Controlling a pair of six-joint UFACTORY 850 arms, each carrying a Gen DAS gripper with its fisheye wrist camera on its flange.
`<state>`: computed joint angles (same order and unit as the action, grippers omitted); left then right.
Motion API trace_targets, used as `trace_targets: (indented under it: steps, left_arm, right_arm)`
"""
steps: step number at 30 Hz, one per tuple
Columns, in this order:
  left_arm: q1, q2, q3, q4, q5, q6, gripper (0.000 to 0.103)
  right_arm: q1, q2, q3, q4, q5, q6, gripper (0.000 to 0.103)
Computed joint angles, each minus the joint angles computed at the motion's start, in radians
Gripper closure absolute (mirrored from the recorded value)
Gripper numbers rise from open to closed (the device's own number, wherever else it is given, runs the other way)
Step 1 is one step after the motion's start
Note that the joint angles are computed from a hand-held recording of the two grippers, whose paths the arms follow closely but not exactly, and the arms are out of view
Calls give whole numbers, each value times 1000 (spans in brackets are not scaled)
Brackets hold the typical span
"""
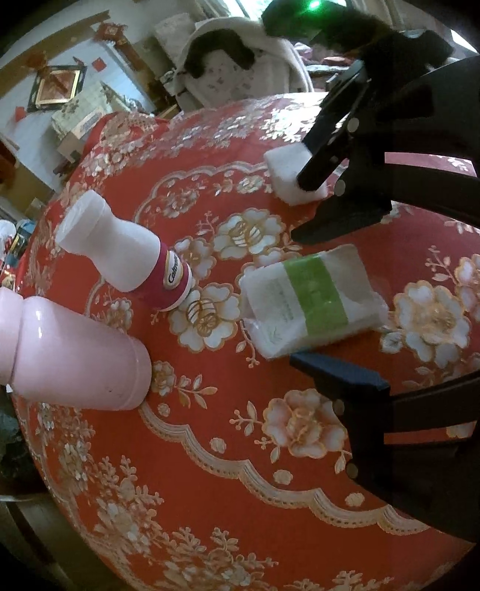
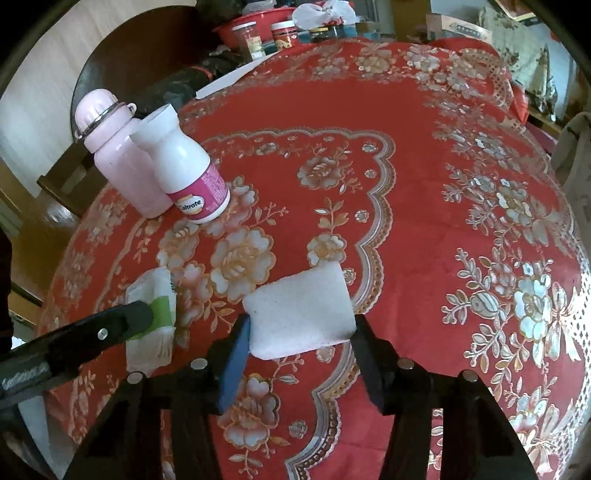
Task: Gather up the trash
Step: 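Grasp the green-white tissue pack with the left tool while the right tool grasps the white block, then carry the tissue pack and white block over the beige bucket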
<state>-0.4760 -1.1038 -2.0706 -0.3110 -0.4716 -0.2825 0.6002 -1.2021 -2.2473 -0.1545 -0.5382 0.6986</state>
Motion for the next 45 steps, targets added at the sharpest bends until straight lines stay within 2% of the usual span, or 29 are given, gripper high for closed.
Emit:
trace_targets:
  steps: [12,15,18,20,23,35,39,45]
  left_arm:
    - [-40,-69,-118,282,-77,-194,44]
    - [-55,-83,-142,369,-101,-226,45]
    - [-55,-80,-131,370,-89,-206,56]
    - [-50,-66,-110,329,-77,-169,66]
    - [-49,-33,-64,317,-54,-151,73]
    - [-93,131,163,356,66,-139,75]
    - [-117,182,231,391,98,-147,75]
    - [-160,233,299,436,124,-171,75]
  right_arm:
    - [-11,96,172,-5,72,68,57]
    - [-7,97,176,-23,74,81,57]
    - [-4,99,183,-48,86,104,58]
    - [-2,124,225,-75,124,143,61]
    - [2,156,271,-111,149,187,61]
    - [24,319,512,-201,254,350,62]
    - [40,380,605,-289,282,453,62]
    - [65,477,755,-503,311,712,62]
